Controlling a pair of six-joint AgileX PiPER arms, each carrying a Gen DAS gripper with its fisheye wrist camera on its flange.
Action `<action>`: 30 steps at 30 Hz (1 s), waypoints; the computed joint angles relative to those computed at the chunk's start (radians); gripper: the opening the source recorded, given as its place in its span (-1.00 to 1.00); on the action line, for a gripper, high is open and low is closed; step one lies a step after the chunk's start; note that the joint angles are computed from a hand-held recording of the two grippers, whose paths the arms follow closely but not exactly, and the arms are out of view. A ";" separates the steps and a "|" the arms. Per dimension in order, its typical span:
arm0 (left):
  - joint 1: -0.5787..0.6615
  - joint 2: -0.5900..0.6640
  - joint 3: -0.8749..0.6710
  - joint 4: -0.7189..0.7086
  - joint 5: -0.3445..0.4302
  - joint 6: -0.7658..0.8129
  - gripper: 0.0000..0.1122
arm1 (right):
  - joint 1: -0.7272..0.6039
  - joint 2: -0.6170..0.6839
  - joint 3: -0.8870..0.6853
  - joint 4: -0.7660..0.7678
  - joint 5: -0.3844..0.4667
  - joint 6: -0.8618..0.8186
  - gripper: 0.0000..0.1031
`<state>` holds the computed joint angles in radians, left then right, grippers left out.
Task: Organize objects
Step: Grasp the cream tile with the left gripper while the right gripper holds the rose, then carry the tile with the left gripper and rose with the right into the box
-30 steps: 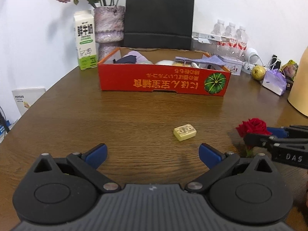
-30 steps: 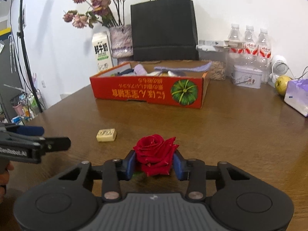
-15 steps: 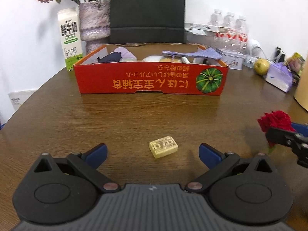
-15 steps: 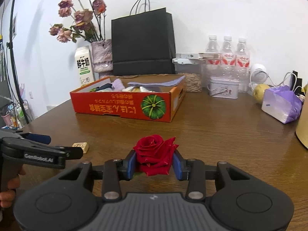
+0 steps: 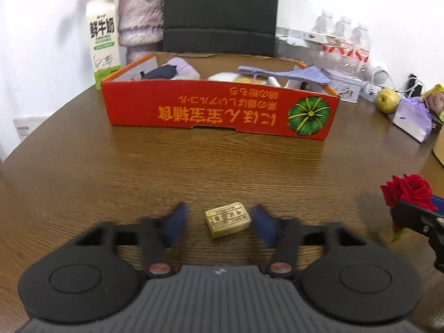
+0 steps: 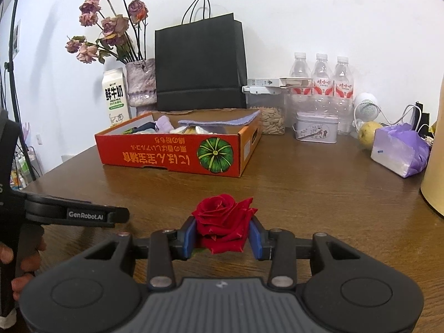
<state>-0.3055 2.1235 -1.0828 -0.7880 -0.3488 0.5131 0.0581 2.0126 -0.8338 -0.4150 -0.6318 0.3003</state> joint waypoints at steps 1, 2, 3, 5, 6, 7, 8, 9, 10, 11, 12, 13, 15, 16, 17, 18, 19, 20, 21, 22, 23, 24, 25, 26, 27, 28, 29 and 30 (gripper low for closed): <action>0.005 -0.005 0.009 0.064 0.006 -0.055 -0.36 | 0.000 0.001 -0.001 0.000 0.001 0.000 -0.26; 0.006 -0.008 0.016 0.107 0.008 -0.084 -0.37 | 0.000 0.002 -0.002 0.001 0.001 0.000 -0.26; 0.003 -0.007 0.020 0.115 0.001 -0.081 -0.37 | 0.001 0.002 -0.001 0.005 0.002 -0.003 -0.26; -0.002 -0.008 0.026 0.117 -0.009 -0.074 -0.37 | 0.004 0.002 0.002 0.019 -0.001 -0.012 -0.26; -0.001 -0.009 0.029 0.127 -0.010 -0.082 -0.37 | 0.003 0.002 0.003 0.021 -0.003 -0.012 -0.26; 0.001 -0.010 0.032 0.139 -0.011 -0.095 -0.37 | 0.003 0.003 0.004 0.023 -0.005 -0.012 -0.26; 0.003 -0.011 0.033 0.148 -0.012 -0.104 -0.37 | 0.003 0.003 0.004 0.026 -0.007 -0.012 -0.26; 0.004 -0.014 0.039 0.164 -0.017 -0.120 -0.37 | 0.003 0.003 0.006 0.028 -0.010 -0.013 -0.26; 0.004 -0.017 0.045 0.181 -0.023 -0.135 -0.37 | 0.000 0.005 0.001 0.021 -0.009 -0.008 -0.26; 0.003 -0.021 0.053 0.195 -0.033 -0.146 -0.37 | 0.000 0.005 0.001 0.021 -0.011 -0.007 -0.26; 0.000 -0.024 0.059 0.200 -0.044 -0.148 -0.37 | 0.000 0.006 0.002 0.022 -0.015 -0.007 -0.26; -0.005 -0.027 0.067 0.206 -0.057 -0.154 -0.37 | 0.000 0.006 0.004 0.021 -0.021 -0.008 -0.26; -0.012 -0.035 0.084 0.215 -0.082 -0.160 -0.37 | 0.002 0.003 0.012 0.035 -0.033 -0.020 -0.26; -0.015 -0.039 0.092 0.217 -0.094 -0.162 -0.37 | 0.005 0.001 0.016 0.044 -0.040 -0.029 -0.26; -0.019 -0.042 0.100 0.214 -0.109 -0.163 -0.37 | 0.007 0.000 0.020 0.053 -0.047 -0.036 -0.26; -0.022 -0.045 0.106 0.204 -0.122 -0.157 -0.37 | 0.010 -0.002 0.026 0.064 -0.055 -0.044 -0.26; -0.025 -0.046 0.111 0.190 -0.136 -0.148 -0.37 | 0.012 -0.004 0.030 0.071 -0.062 -0.048 -0.26; -0.028 -0.048 0.117 0.180 -0.149 -0.142 -0.37 | 0.015 -0.007 0.035 0.077 -0.066 -0.048 -0.26; -0.029 -0.052 0.124 0.176 -0.161 -0.141 -0.37 | 0.016 -0.008 0.038 0.079 -0.070 -0.043 -0.26; -0.029 -0.057 0.133 0.179 -0.169 -0.146 -0.37 | 0.016 -0.010 0.040 0.075 -0.070 -0.031 -0.26; -0.027 -0.063 0.144 0.187 -0.178 -0.156 -0.37 | 0.019 -0.012 0.041 0.073 -0.068 -0.021 -0.26; -0.027 -0.070 0.156 0.195 -0.188 -0.165 -0.37 | 0.024 -0.014 0.045 0.078 -0.069 -0.019 -0.26; -0.027 -0.076 0.169 0.203 -0.198 -0.174 -0.37 | 0.035 -0.018 0.051 0.093 -0.071 -0.026 -0.26; -0.025 -0.085 0.184 0.219 -0.209 -0.190 -0.37 | 0.044 -0.020 0.057 0.106 -0.075 -0.032 -0.26; -0.024 -0.092 0.198 0.232 -0.217 -0.204 -0.37 | 0.053 -0.022 0.062 0.115 -0.079 -0.036 -0.26; -0.023 -0.099 0.210 0.244 -0.224 -0.215 -0.37 | 0.063 -0.025 0.068 0.125 -0.083 -0.042 -0.26; -0.021 -0.108 0.223 0.258 -0.228 -0.228 -0.37 | 0.075 -0.029 0.077 0.142 -0.090 -0.052 -0.26; -0.019 -0.115 0.234 0.270 -0.232 -0.239 -0.37 | 0.086 -0.033 0.085 0.158 -0.097 -0.062 -0.26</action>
<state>-0.3249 2.0090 -0.8490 -0.5178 -0.5808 0.2739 0.1446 1.9799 -0.7485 -0.2569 -0.7287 0.2384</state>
